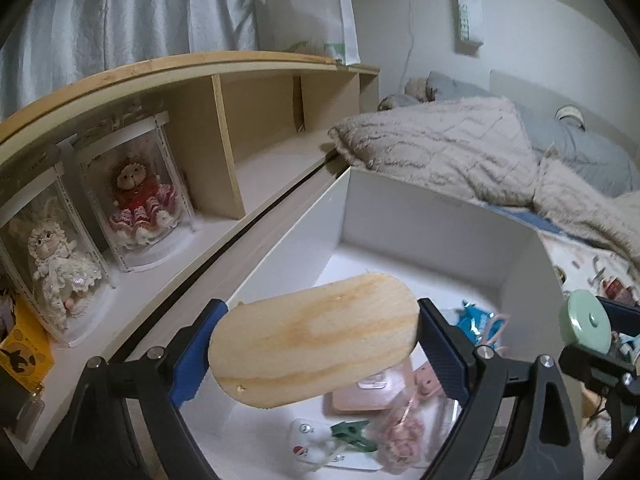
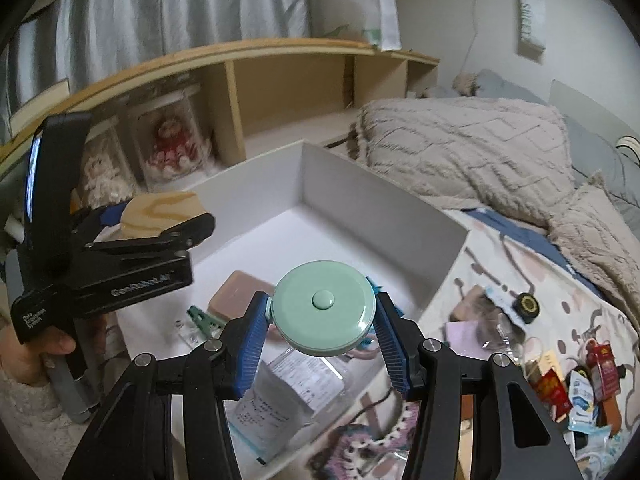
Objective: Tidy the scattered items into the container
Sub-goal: 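Lift the tape measure and wooden board and carry both over the white box, then open the left tool to drop the wooden board while the right tool releases the tape measure into the box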
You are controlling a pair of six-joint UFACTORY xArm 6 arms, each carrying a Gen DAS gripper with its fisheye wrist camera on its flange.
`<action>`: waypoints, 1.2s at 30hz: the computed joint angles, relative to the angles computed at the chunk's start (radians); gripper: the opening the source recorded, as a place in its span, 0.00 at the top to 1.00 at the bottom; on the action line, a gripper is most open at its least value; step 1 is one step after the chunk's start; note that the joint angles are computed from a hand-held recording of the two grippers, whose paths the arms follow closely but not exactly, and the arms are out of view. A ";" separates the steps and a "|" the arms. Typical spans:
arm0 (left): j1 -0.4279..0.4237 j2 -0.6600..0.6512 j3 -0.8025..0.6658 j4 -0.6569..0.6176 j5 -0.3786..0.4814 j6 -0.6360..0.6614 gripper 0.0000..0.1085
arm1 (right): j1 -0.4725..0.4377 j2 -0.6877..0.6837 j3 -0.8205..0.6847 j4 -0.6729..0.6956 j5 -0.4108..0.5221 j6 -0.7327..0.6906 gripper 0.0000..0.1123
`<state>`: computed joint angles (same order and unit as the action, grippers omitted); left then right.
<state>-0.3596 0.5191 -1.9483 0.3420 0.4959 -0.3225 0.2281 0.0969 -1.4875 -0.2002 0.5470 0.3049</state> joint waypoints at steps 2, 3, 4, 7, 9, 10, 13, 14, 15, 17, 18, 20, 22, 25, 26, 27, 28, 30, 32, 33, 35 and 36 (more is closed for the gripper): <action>0.000 0.006 -0.007 0.039 0.012 -0.031 0.14 | 0.009 0.020 -0.021 0.007 0.024 -0.013 0.53; 0.001 0.010 -0.011 0.053 0.017 -0.040 0.14 | 0.013 0.030 -0.030 0.011 0.035 -0.018 0.53; 0.001 0.012 -0.012 0.059 0.020 -0.041 0.14 | 0.017 0.035 -0.035 0.011 0.043 -0.019 0.53; 0.002 0.013 -0.011 0.064 0.024 -0.038 0.14 | 0.028 0.061 -0.059 0.023 0.072 -0.034 0.53; 0.003 0.011 -0.006 0.057 0.026 -0.026 0.14 | 0.032 0.075 -0.076 0.040 0.092 -0.050 0.53; 0.003 0.011 -0.006 0.055 0.029 -0.024 0.14 | 0.035 0.083 -0.087 0.048 0.103 -0.057 0.53; 0.002 0.009 0.000 0.080 0.033 -0.036 0.14 | 0.040 0.106 -0.117 0.062 0.134 -0.075 0.53; 0.001 0.009 0.000 0.095 0.033 -0.045 0.14 | 0.042 0.111 -0.124 0.065 0.142 -0.081 0.53; 0.000 0.009 0.001 0.107 0.032 -0.053 0.14 | 0.044 0.117 -0.131 0.069 0.151 -0.086 0.53; -0.002 0.006 0.005 0.127 0.031 -0.068 0.14 | 0.046 0.124 -0.139 0.076 0.162 -0.095 0.53; -0.002 0.006 0.006 0.137 0.031 -0.073 0.14 | 0.046 0.131 -0.148 0.079 0.169 -0.100 0.53; -0.002 0.004 0.010 0.144 0.029 -0.077 0.14 | 0.050 0.144 -0.164 0.089 0.186 -0.118 0.53; -0.001 0.003 0.011 0.138 0.026 -0.076 0.14 | 0.053 0.162 -0.189 0.101 0.210 -0.138 0.53; -0.001 0.004 0.011 0.129 0.022 -0.073 0.14 | 0.057 0.192 -0.232 0.138 0.250 -0.184 0.53; -0.001 0.006 0.008 0.131 0.022 -0.075 0.14 | 0.057 0.200 -0.245 0.150 0.265 -0.201 0.53; -0.002 0.008 0.005 0.134 0.022 -0.077 0.14 | 0.057 0.208 -0.257 0.160 0.280 -0.215 0.53; -0.002 0.009 0.004 0.137 0.022 -0.078 0.14 | 0.058 0.215 -0.266 0.167 0.290 -0.226 0.53; -0.003 0.010 0.003 0.133 0.021 -0.072 0.14 | 0.057 0.227 -0.280 0.172 0.303 -0.233 0.53; -0.004 0.010 0.004 0.134 0.021 -0.073 0.14 | 0.058 0.242 -0.298 0.156 0.318 -0.218 0.53; -0.004 0.010 0.004 0.132 0.021 -0.071 0.14 | 0.057 0.247 -0.304 0.158 0.322 -0.215 0.53; -0.004 0.009 0.005 0.131 0.022 -0.071 0.14 | 0.051 0.250 -0.308 0.188 0.317 -0.221 0.53; -0.004 0.009 0.005 0.126 0.021 -0.068 0.14 | 0.049 0.251 -0.311 0.197 0.315 -0.223 0.53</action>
